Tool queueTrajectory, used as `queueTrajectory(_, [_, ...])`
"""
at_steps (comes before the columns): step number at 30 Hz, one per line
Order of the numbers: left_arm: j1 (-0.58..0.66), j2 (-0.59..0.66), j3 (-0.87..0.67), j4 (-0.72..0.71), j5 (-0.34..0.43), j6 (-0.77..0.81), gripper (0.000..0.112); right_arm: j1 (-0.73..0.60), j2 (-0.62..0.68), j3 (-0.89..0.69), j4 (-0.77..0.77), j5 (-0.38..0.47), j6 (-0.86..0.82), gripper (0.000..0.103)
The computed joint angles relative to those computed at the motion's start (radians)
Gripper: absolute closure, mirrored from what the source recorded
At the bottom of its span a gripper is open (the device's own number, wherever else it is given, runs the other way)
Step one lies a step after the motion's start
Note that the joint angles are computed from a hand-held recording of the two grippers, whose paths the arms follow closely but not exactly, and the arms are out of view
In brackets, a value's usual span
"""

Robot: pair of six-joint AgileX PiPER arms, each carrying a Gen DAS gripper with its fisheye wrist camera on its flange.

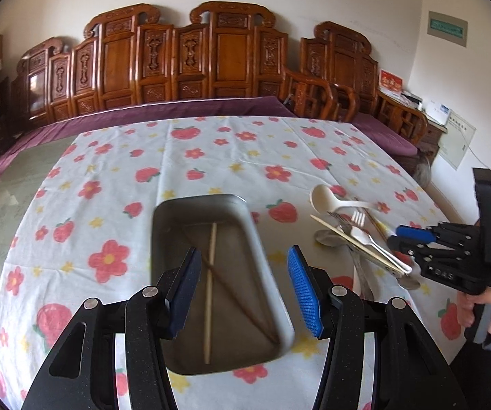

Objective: Organize utensils
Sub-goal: 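Grasp another wooden chopstick from the pile with the right gripper and lift it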

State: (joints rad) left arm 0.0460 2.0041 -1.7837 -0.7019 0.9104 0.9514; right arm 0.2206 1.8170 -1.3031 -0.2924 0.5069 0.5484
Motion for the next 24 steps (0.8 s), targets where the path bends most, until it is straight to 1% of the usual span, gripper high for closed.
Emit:
queueTrajectory(3, [-0.019,-0.021,0.048,-0.012,-0.013,0.020,0.062,-0.012,0.039,0.002,0.016,-0.021,-0.023,0.072])
queueTrajectory(4, [-0.025,-0.024,0.058,-0.013,-0.013,0.024,0.062,-0.023,0.053,0.007,0.044,-0.038,-0.055,0.075])
queueTrajectory(6, [-0.041,-0.036,0.089,-0.012,-0.028,0.035,0.062,-0.032,0.085,-0.007,0.060,-0.040,-0.068,0.083])
queueTrajectory(8, [-0.058,-0.045,0.115,-0.002,-0.041,0.042,0.062,-0.043,0.105,-0.019,0.086,-0.043,-0.089,0.088])
queueTrajectory(9, [-0.063,-0.049,0.125,-0.002,-0.044,0.048,0.062,-0.052,0.113,-0.023,0.115,-0.048,-0.116,0.088])
queueTrajectory(13, [-0.081,-0.064,0.159,0.000,-0.058,0.066,0.062,-0.067,0.143,-0.043,0.154,-0.042,-0.161,0.090])
queueTrajectory(16, [-0.090,-0.070,0.173,-0.001,-0.062,0.070,0.062,-0.082,0.148,-0.049,0.212,-0.048,-0.210,0.088])
queueTrajectory(18, [-0.095,-0.076,0.184,-0.002,-0.066,0.072,0.062,-0.095,0.152,-0.052,0.285,-0.052,-0.268,0.086])
queueTrajectory(19, [-0.097,-0.076,0.186,-0.001,-0.065,0.072,0.062,-0.096,0.152,-0.052,0.290,-0.051,-0.274,0.086])
queueTrajectory(21, [-0.103,-0.085,0.201,-0.006,-0.072,0.070,0.062,-0.093,0.153,-0.057,0.286,-0.043,-0.279,0.087])
queueTrajectory(24, [-0.118,-0.110,0.243,-0.010,-0.102,0.085,0.062,-0.101,0.156,-0.062,0.368,-0.019,-0.373,0.090])
